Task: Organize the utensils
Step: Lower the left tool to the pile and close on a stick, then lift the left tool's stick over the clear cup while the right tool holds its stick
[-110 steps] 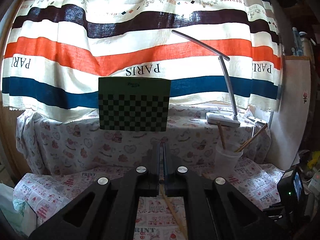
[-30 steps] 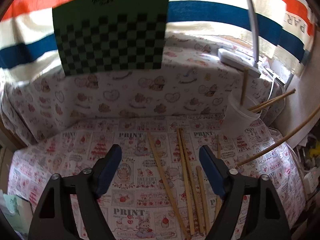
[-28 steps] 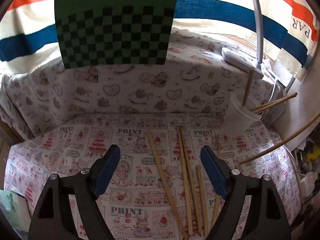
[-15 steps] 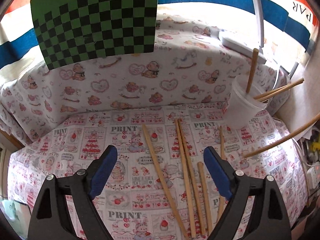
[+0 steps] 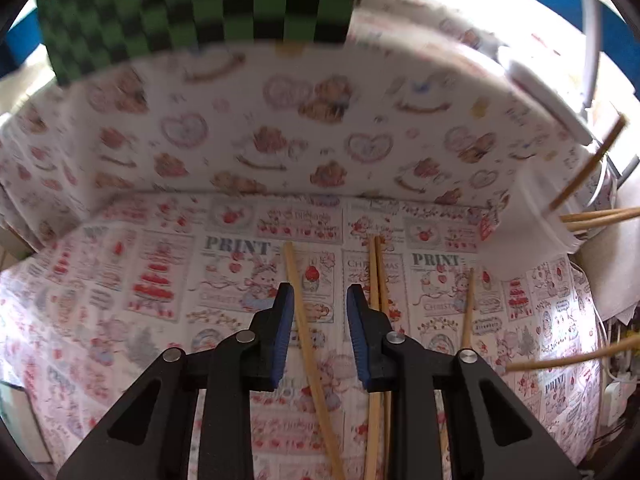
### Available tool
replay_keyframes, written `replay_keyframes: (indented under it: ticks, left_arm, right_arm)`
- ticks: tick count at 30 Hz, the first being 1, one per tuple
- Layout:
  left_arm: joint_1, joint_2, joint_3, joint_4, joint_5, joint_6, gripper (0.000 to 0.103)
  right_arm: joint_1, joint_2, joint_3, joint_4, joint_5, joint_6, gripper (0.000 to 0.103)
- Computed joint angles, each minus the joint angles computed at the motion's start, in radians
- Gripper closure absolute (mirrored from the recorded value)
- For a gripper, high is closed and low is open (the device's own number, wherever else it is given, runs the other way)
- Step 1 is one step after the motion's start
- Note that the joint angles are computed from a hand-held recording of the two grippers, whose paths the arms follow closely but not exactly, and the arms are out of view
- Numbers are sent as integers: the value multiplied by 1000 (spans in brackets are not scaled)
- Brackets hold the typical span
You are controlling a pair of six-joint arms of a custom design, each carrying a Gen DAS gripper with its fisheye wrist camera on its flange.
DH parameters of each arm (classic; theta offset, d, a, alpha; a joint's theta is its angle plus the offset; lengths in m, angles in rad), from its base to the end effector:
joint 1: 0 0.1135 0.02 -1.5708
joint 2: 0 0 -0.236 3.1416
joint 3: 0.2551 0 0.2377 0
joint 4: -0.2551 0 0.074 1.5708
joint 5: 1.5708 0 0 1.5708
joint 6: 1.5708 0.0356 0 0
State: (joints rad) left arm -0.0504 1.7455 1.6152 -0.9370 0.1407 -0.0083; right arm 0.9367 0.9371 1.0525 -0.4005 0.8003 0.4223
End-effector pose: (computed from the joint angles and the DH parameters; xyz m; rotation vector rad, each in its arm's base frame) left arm 0.3489 -0.0226 0.2798 0.1032 2.6337 -0.2055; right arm 0.1371 0.1433 0.3620 0.0880 1.7720 0.2396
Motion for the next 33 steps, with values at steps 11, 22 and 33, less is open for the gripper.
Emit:
replay_keyframes:
  ticks: [11,22,33]
  left_arm:
    - [-38,212,155,-26,-95,-38,95]
    - [-30,-85,45,-5,-86,22,97]
    - [-87,-355,152,-130,-8,62,97]
  right_arm:
    - [-25,4,-24,-20,-17,24,98]
    - [-25,-22,-45,-21,-51,43,98]
    - [54,41,99,-113,16,53,98]
